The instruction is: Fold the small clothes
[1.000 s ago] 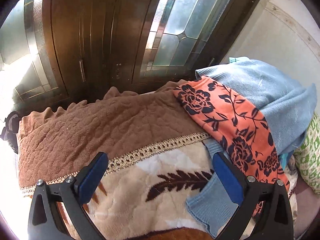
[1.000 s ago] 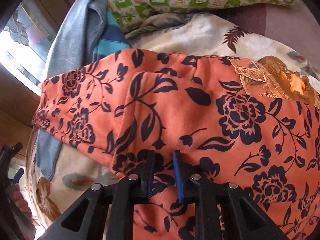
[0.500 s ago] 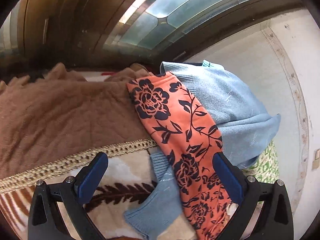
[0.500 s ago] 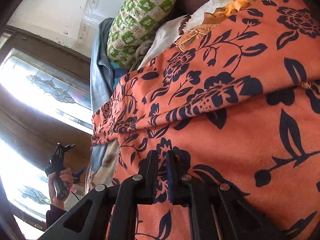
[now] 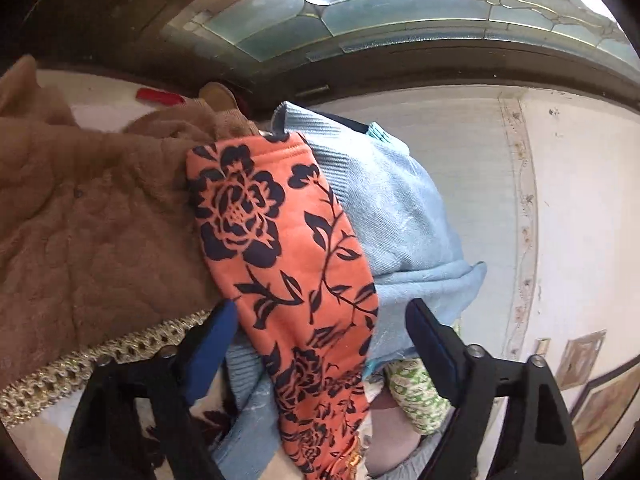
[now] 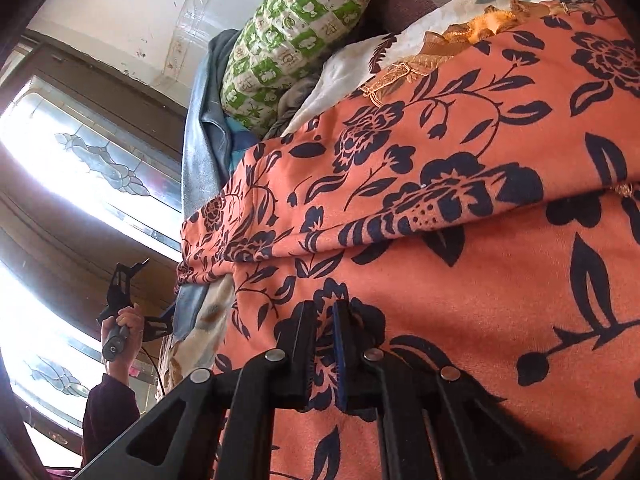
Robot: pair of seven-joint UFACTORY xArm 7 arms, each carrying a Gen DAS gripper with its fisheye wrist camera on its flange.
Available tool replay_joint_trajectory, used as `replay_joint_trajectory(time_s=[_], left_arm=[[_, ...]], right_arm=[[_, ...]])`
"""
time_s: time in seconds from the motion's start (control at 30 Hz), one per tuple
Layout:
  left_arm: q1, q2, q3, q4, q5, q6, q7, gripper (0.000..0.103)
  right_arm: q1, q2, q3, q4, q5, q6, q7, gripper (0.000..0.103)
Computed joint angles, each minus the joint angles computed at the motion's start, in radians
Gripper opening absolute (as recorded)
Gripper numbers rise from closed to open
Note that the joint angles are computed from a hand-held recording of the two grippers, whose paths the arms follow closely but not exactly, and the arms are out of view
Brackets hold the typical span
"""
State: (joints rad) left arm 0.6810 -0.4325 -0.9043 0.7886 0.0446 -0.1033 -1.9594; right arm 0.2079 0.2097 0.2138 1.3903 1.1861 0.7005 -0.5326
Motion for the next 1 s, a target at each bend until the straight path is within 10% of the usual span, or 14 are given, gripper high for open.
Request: replay_joint_trajectory(time_s=[0.23,0.37,0.67,0.83,1.0], left_arm=[[-0.054,0.043,0.032,0.004,0.002,0.035,-0.018,0.064],[-0.176,0.037,0.141,0.033,0.006,0.208,-0.040,0.065],[0.029,0.058,0.036,0.038,0.204,0.102,-0.201,0.064],[0.085,0.037,-0.016,0.021,0.201,0.069,-0.230,0.009],[0.034,0.018,0.016,0.131,0.284,0.271,-0.168,0.007]], right_arm=[[-0.001,0.001,0.001,0.000,0.010,-0.002,-0.004,0.009],[-0.001,0.001,0.001,0.001,0.011,-0.002,-0.005,0.009],[-0.002,0.001,0.001,-0.001,0.024,0.001,-0.011,0.009],[-0.004,0.004,0.001,-0.002,0.036,0.005,-0.018,0.009],[-0.003,0.003,0.001,-0.002,0.038,0.003,-0.017,0.009]])
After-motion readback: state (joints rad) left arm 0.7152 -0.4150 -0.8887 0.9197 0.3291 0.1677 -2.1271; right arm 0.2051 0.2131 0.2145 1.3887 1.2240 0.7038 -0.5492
